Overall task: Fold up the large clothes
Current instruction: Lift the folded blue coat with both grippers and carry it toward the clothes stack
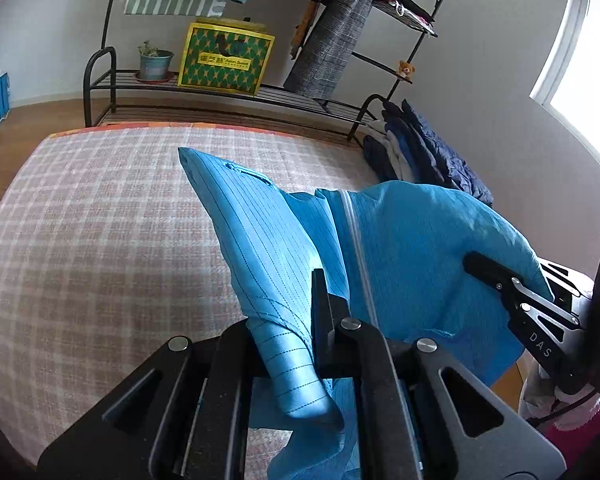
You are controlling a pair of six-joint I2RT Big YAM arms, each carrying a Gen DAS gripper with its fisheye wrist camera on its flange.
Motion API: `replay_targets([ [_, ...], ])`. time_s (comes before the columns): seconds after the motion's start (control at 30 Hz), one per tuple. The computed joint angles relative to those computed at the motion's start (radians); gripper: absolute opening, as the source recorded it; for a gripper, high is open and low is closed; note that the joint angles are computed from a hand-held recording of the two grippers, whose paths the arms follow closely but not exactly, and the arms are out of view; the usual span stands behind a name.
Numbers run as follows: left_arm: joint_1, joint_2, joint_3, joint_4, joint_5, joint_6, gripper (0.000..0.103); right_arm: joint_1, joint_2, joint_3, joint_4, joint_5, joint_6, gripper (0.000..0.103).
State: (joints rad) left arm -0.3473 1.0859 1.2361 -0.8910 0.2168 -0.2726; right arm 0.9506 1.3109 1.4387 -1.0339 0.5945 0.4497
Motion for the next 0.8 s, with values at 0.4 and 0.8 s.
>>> replay_targets([
  [0.4,-0.187,0.202,0.255,0.006,-0.052,-0.043,0.005,-0.122,-0.149,-0.038,-0.031,0.028,-0.108,0.002],
  [0.8,-0.362,0.704,0.956,-0.112,-0.053,-0.049,0.005,-0.517,-0.221,0.026,-0.001,-0.055,-0.362,0.002],
])
